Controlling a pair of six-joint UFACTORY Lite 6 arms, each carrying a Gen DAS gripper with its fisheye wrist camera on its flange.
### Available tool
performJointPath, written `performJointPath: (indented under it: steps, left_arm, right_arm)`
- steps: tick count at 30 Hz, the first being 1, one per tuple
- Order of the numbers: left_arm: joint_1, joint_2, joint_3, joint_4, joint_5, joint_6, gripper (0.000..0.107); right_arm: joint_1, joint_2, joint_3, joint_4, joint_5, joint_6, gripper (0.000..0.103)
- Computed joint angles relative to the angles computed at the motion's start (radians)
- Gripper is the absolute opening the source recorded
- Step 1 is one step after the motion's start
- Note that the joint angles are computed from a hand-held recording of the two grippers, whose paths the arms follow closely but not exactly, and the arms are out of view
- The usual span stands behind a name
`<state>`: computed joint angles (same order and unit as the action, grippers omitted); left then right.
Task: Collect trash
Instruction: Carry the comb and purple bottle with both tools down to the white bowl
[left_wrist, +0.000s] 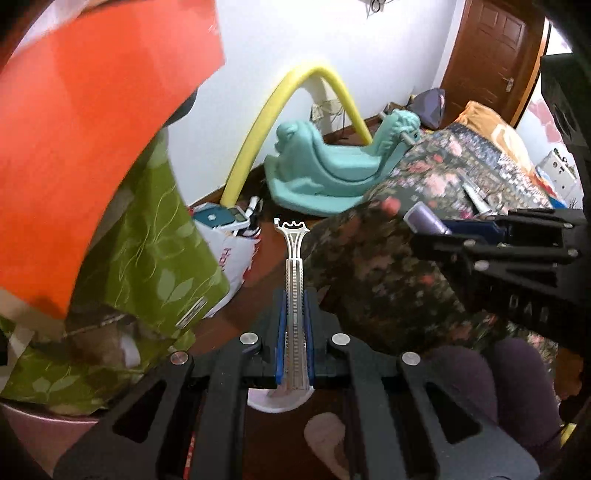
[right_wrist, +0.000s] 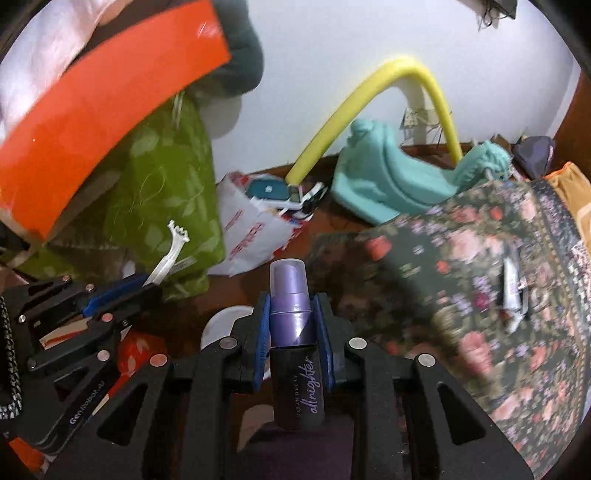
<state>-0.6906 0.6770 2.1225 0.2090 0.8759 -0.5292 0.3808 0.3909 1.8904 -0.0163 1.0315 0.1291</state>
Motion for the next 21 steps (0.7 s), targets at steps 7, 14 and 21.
performJointPath:
  steps: [7, 14, 21]
  left_arm:
    - [0.047, -0.052, -0.240, -0.053, -0.117, 0.043, 0.008]
    - [0.084, -0.010, -0.369, -0.122, -0.193, 0.084, 0.008]
    - [0.130, 0.079, -0.436, -0.242, -0.243, 0.147, 0.008]
  right_arm:
    - [0.064, 0.025, -0.156, 0.023, -0.083, 0.114, 0.022]
    - [0.063, 0.123, -0.226, 0.125, -0.117, 0.147, 0.022]
    - [0.079, 0.263, -0.156, 0.188, -0.094, 0.166, 0.022]
